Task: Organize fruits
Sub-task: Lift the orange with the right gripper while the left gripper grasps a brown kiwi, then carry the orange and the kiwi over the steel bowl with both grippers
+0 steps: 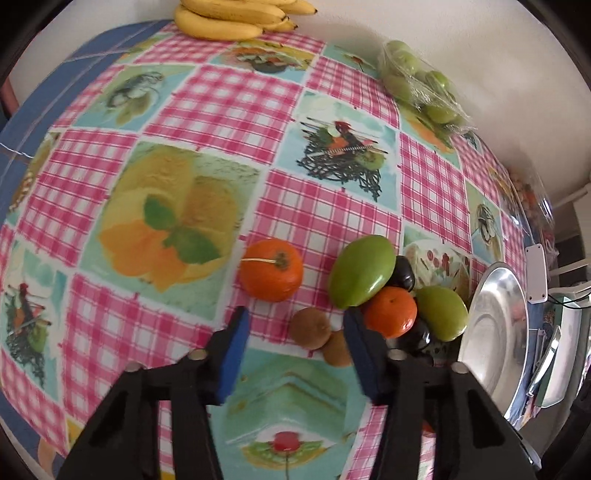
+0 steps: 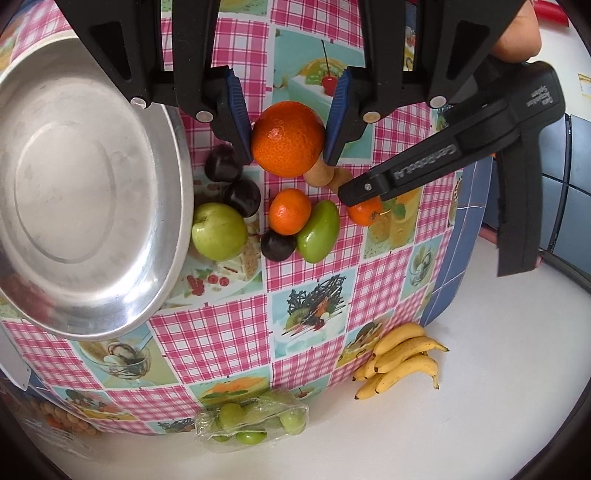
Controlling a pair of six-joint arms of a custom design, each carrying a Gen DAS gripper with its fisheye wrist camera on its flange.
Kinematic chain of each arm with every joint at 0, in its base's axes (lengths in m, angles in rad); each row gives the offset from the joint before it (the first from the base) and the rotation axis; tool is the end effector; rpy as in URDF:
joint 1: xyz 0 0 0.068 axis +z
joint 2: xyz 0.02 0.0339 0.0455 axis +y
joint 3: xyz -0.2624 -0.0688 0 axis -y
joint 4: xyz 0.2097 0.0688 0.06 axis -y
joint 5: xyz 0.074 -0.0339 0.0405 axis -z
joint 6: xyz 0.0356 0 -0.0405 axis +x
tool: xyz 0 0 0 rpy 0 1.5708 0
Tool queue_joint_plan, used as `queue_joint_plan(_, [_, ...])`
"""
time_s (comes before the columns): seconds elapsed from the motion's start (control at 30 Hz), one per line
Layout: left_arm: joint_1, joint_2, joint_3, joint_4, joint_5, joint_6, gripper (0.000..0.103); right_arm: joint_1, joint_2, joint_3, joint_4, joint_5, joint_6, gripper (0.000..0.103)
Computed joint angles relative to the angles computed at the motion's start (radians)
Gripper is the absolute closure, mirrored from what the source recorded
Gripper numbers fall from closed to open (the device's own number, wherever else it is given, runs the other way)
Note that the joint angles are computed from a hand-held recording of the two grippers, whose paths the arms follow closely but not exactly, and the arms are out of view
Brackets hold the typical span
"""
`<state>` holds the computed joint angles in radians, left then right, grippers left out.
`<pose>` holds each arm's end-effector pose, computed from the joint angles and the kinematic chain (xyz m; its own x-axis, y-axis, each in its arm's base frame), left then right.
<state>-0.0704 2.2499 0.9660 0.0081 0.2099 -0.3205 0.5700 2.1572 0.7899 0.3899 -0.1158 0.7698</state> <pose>0.3320 -0.0308 0.0294 -0.9465 -0.2421 -0.2131 -0.1780 0.9431 -0.2808 0.2735 0.1802 0.0481 -0.9121 0.2365 -0.3348 0.0618 0.8868 0.4580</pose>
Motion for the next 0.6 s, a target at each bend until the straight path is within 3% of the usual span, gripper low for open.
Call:
queue_joint_plan(0.17, [-0.007, 0.048, 0.043, -0.017, 0.046, -0.034, 0.077, -0.012, -0.002, -0.001, -0.001, -0.008, -0.01, 0.062])
queue_joint_plan(0.6, [-0.004, -0.037, -0.009, -0.022, 0.005, -0.052, 0.077, -0.039, -0.03, -0.014, 0.012, -0.025, -0.007, 0.062])
